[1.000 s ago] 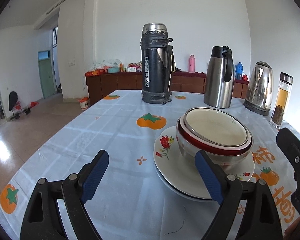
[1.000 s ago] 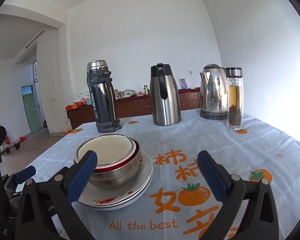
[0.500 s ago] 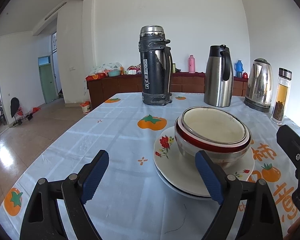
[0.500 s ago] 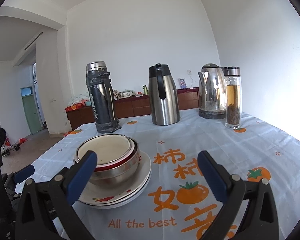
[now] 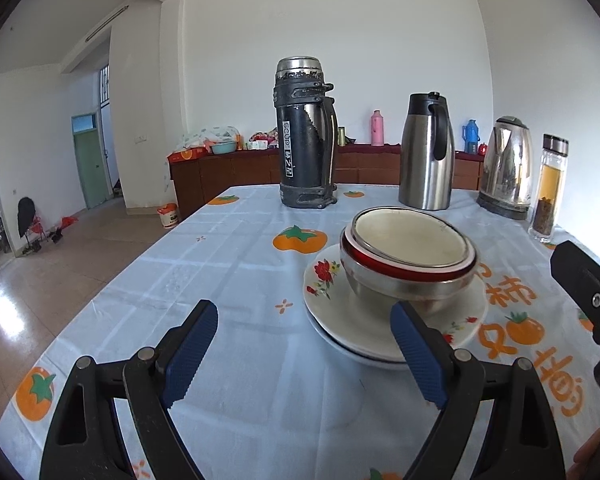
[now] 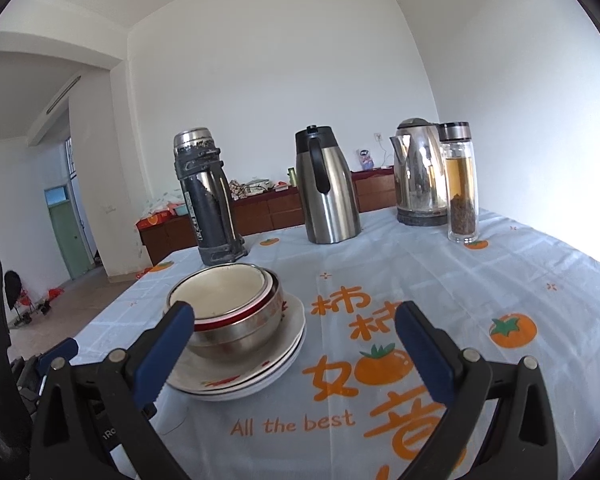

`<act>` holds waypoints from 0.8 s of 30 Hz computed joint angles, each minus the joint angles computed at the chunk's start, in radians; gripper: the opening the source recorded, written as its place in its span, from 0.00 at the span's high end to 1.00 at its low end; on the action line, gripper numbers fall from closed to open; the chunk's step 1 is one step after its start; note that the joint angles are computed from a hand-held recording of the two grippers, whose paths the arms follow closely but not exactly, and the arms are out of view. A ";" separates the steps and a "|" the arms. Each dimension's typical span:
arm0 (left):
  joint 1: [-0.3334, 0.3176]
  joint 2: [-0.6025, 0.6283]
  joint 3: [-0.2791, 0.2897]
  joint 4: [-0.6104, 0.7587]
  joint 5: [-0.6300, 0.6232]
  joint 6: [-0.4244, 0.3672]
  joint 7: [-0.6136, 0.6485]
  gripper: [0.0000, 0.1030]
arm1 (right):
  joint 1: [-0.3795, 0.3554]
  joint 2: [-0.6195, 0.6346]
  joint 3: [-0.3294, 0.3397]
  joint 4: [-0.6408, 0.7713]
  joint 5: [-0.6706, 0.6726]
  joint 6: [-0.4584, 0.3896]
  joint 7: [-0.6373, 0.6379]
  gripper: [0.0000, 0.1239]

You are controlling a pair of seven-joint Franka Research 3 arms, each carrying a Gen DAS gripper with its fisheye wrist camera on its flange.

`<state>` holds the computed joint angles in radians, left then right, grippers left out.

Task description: Organize plates and bowls

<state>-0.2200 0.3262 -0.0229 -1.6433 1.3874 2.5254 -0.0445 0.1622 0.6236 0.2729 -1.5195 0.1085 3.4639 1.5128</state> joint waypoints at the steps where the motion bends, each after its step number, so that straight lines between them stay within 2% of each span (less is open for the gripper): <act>1: -0.002 -0.011 0.000 -0.013 0.006 0.002 -0.012 0.13 | -0.001 -0.007 0.000 -0.011 0.002 0.009 0.002 0.17; 6: -0.006 -0.074 -0.019 -0.082 0.050 -0.011 -0.066 0.13 | -0.039 -0.067 0.028 -0.109 -0.031 0.062 0.048 0.17; 13: 0.008 -0.142 -0.063 -0.157 0.050 -0.043 -0.078 0.13 | -0.004 -0.171 -0.027 -0.259 -0.078 0.180 0.098 0.17; 21: 0.028 -0.206 -0.094 -0.223 0.029 -0.052 -0.085 0.13 | 0.044 -0.258 -0.083 -0.377 -0.091 0.225 0.128 0.17; 24: 0.036 -0.233 -0.105 -0.250 0.028 -0.049 -0.096 0.13 | 0.023 -0.282 -0.074 -0.404 -0.123 0.217 0.186 0.17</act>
